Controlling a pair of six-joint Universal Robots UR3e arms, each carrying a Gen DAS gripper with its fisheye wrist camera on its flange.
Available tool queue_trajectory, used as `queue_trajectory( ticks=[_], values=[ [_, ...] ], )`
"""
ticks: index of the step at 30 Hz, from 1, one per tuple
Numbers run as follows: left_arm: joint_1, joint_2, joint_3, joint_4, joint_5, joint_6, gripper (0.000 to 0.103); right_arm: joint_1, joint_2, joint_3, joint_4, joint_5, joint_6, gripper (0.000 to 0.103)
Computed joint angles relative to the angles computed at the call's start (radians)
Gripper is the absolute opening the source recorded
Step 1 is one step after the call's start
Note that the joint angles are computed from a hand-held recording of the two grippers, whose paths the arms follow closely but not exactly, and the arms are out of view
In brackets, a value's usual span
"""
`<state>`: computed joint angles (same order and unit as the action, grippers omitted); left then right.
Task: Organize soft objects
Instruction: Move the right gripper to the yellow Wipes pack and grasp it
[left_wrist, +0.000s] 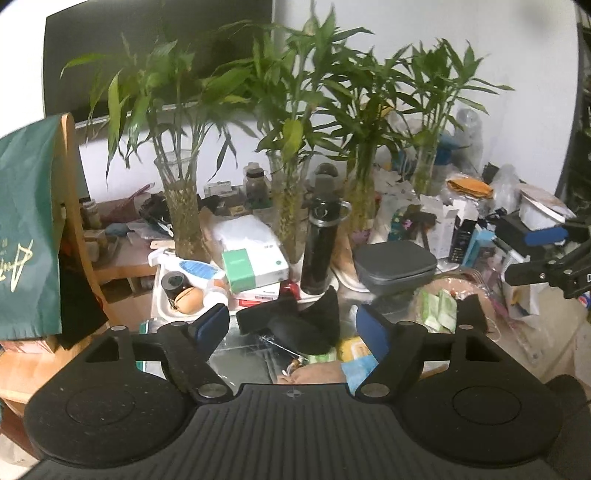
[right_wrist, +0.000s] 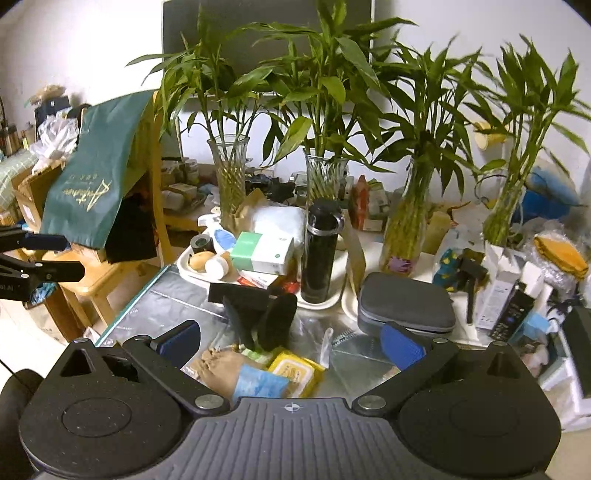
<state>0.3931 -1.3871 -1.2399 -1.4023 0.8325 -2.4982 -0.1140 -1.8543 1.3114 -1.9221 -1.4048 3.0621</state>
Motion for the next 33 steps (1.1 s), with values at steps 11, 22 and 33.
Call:
queue_trajectory(
  ticks=[11, 22, 33],
  values=[
    [0.013, -0.074, -0.237, 0.334, -0.017, -0.006, 0.076, -0.084, 0.015, 0.375, -0.367, 0.15, 0.013, 0.103],
    [-0.067, -0.261, -0.35, 0.636, 0.033, -0.072, 0.076, -0.125, 0.171, 0.528, -0.578, 0.19, 0.072, 0.103],
    [-0.069, -0.359, -0.421, 0.811, 0.059, -0.152, 0.076, -0.146, 0.361, 0.462, -0.576, 0.229, 0.04, 0.094]
  ],
)
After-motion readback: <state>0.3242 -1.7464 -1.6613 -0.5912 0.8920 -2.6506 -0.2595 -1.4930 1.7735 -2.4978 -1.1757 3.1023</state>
